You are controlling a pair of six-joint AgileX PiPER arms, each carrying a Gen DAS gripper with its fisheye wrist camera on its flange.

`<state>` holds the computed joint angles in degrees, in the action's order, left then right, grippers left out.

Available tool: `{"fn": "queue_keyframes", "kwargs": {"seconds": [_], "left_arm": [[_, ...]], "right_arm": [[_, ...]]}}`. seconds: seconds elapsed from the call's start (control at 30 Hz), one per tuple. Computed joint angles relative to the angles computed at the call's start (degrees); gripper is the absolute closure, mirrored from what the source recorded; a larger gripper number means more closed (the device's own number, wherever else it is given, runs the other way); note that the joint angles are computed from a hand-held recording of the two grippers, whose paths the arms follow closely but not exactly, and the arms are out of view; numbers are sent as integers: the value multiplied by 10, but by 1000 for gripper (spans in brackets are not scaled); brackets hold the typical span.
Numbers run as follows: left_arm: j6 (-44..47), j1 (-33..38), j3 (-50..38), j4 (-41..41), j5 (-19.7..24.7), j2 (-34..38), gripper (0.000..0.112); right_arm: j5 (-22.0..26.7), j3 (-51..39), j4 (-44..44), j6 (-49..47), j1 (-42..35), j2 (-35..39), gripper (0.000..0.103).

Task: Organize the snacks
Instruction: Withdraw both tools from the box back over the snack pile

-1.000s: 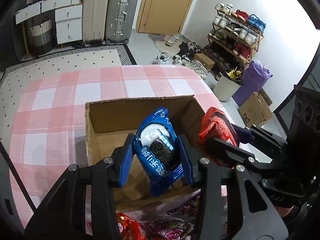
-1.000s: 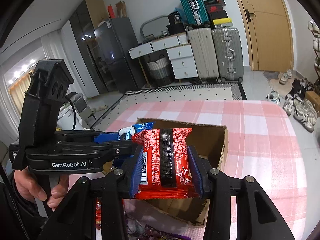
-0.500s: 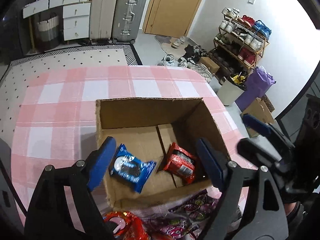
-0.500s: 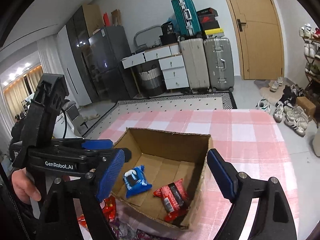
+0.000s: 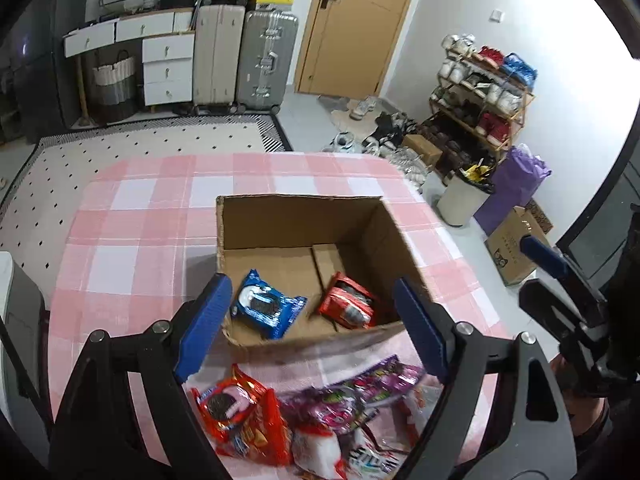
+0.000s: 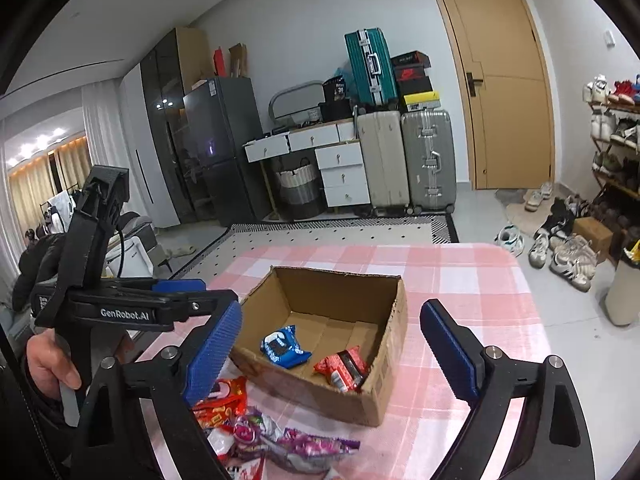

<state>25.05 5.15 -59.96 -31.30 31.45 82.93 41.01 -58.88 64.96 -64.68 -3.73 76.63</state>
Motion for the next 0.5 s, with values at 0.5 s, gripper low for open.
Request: {"fn": "queue_keyframes", "kwargs": {"seconds": [0.5], "left_arm": [[-208, -60, 136, 186, 11, -244, 10]], "right_arm": [[94, 129, -17, 8, -99, -185, 5]]}}
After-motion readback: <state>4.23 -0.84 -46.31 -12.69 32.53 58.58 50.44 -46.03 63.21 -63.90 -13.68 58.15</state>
